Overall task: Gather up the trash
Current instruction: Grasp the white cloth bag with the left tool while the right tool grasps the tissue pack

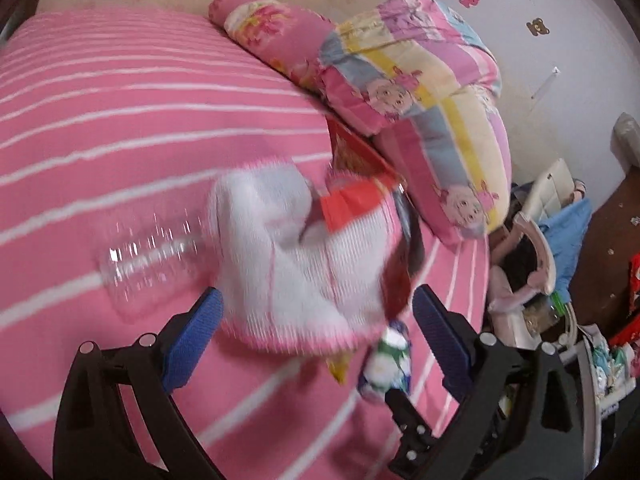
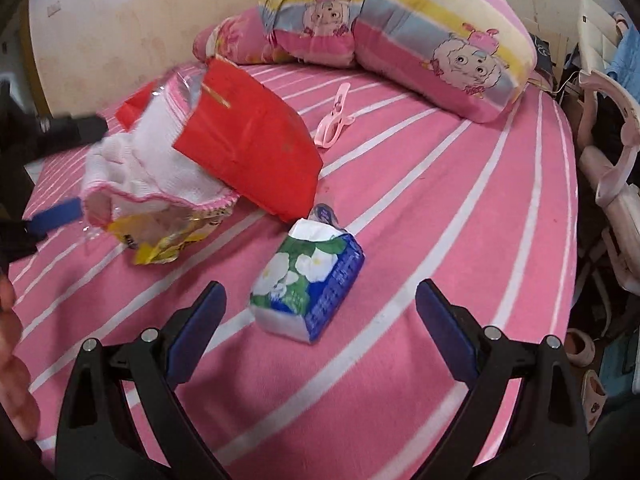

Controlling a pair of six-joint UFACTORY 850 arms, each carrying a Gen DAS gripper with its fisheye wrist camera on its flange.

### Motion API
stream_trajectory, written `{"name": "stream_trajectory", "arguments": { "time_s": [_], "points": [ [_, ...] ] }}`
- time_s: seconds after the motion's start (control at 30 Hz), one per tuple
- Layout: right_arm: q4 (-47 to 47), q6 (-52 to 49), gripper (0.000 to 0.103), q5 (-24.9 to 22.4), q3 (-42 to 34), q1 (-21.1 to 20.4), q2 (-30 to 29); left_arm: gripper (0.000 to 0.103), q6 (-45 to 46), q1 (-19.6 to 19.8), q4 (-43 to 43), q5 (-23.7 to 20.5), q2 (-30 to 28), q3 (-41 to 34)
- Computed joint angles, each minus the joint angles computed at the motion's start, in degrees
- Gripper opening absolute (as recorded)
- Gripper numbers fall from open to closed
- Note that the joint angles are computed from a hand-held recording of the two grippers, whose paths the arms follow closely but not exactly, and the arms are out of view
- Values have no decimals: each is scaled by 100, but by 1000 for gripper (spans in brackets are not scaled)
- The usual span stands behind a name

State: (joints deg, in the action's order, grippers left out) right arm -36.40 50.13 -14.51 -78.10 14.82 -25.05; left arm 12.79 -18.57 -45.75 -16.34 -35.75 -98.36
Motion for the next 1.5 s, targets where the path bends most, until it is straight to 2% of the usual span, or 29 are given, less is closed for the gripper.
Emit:
{"name": "stream_trajectory", "arguments": {
  "time_s": [0.03, 0.07, 0.1, 0.13, 0.17, 0.2, 0.23, 0.27, 0.3, 0.4, 0.5, 0.67, 0.83, 0.9, 1.0, 1.1, 1.3, 1.5],
  "points": [
    [113, -124, 95, -20, -62, -2, -67, 87, -117, 16, 148, -8, -75, -99],
    [241, -268, 95, -42, -119, -2, -130, 67, -269, 28, 308, -108, -152, -209],
    [309, -374, 95, -107, -205, 2, -222, 59, -242, 54, 290, -283, -243, -322],
    [339, -436, 94, -160, -282, 4, -305, 54, -213, 66, 262, -333, -272, -344],
    [433, -537, 90, -147, -299, -8, -334, 39, -194, 73, 261, -369, -307, -364],
    [660, -758, 77, -114, -336, -33, -377, 28, -190, 83, 256, -419, -344, -393],
    [1037, -1130, 71, -106, -376, -58, -423, 24, -203, 100, 181, -461, -363, -388],
    [1364, -1451, 62, -97, -399, -77, -447, 15, -30, 122, -88, -447, -340, -317],
    [1506, -1581, 55, -52, -376, -96, -436, 12, 46, 132, -180, -438, -315, -270],
    [1700, -1771, 37, 17, -290, -109, -346, 9, 107, 120, -183, -380, -233, -189],
    [1759, -1747, 29, 136, -140, -125, -201, 8, 600, 120, -644, -271, -29, 59],
    [3058, -2846, 27, 324, 285, -198, 234, 8, 1743, 136, -1894, -145, 598, 847],
    [4449, -4367, 27, 503, 862, -118, 833, 8, 2432, 74, -2790, 10, 1275, 1655],
    [4684, -4707, 27, 485, 1037, -70, 1039, 8, 2631, 33, -3094, 85, 1579, 2050],
    [5582, -5655, 27, 508, 1404, 3, 1425, 8, 3462, 35, -4180, 47, 2071, 2692],
    [6257, -6275, 27, 433, 1758, 61, 1814, 8, 3576, -4, -4401, 177, 2517, 3154],
    [7342, -7124, 27, 193, 2248, 72, 2545, 8, 2687, -144, -3651, 479, 3322, 3783],
    [7428, -7147, 27, -25, 2474, 62, 3022, 8, 1216, -203, -2370, 665, 4032, 4238]
  ]
}}
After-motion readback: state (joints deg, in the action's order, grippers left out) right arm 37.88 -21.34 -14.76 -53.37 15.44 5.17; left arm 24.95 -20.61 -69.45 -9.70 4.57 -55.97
